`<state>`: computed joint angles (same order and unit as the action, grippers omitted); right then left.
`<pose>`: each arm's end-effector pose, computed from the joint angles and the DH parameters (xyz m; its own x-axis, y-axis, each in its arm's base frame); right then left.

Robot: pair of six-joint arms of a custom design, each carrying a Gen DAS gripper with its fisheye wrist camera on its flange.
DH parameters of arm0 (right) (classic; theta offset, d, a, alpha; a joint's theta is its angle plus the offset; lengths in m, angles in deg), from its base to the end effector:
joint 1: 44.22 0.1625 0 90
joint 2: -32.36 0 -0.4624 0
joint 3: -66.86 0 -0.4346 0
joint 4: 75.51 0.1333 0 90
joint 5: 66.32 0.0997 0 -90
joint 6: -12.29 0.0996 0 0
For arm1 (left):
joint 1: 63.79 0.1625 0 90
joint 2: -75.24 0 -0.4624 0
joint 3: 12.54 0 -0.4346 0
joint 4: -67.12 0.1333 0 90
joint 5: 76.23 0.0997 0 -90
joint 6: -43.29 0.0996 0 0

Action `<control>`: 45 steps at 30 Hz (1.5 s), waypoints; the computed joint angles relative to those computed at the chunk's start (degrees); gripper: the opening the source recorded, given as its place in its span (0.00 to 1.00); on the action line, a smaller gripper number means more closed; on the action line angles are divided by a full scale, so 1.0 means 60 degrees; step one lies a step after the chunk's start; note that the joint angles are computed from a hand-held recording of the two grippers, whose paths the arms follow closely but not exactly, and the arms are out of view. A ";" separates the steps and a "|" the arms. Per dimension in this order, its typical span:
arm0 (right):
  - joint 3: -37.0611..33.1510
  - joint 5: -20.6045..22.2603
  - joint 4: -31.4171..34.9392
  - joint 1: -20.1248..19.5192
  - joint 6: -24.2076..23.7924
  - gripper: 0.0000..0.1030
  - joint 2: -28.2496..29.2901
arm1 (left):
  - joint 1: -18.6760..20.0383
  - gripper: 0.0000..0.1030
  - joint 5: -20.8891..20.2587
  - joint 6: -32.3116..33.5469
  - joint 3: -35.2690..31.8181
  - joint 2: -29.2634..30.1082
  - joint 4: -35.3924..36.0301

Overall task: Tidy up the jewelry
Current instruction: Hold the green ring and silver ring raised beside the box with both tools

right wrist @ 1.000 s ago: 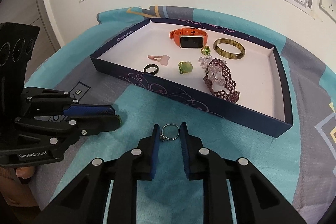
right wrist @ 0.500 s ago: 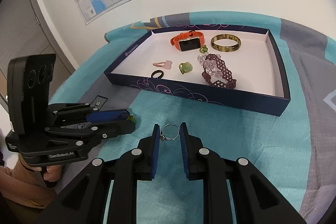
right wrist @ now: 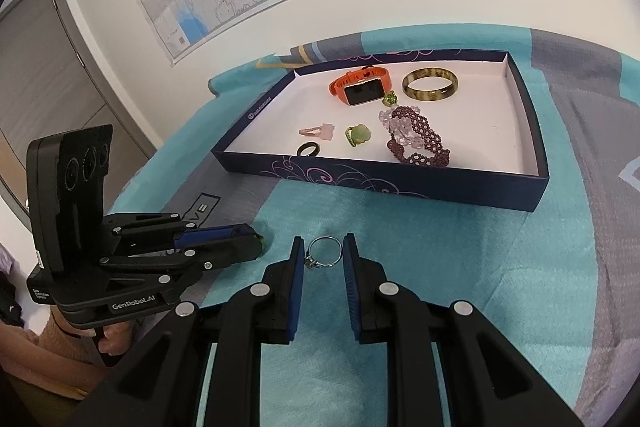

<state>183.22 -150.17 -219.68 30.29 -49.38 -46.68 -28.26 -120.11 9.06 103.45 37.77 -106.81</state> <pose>-0.0102 -0.5759 0.2871 -0.6836 -0.7000 0.2065 -0.7294 0.6451 -0.2278 -0.3359 -0.4919 -0.0414 -0.8345 0.1083 -0.5403 0.4122 0.7734 -0.4816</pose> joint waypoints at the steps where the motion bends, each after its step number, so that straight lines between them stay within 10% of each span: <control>1: -0.0001 0.0021 0.0017 -0.0005 0.0002 0.17 -0.0009 | -0.0021 0.15 0.0020 -0.0004 0.0005 -0.0005 -0.0002; 17: 0.0007 0.0098 0.0140 -0.0054 -0.0021 0.17 -0.0040 | -0.0017 0.28 0.0020 0.0040 -0.0056 0.0027 0.0265; 21: -0.0011 0.0088 0.0153 -0.0062 -0.0001 0.17 -0.0007 | -0.0019 0.14 0.0046 0.0019 -0.0117 0.0049 0.0474; 45: 0.0009 0.0426 0.0125 -0.0103 -0.0121 0.17 -0.0194 | -0.0278 0.14 0.0464 0.0150 -0.0058 -0.0087 0.0143</control>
<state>183.27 -147.62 -218.93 29.67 -50.11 -47.84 -29.93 -117.32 9.96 103.11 37.25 -105.95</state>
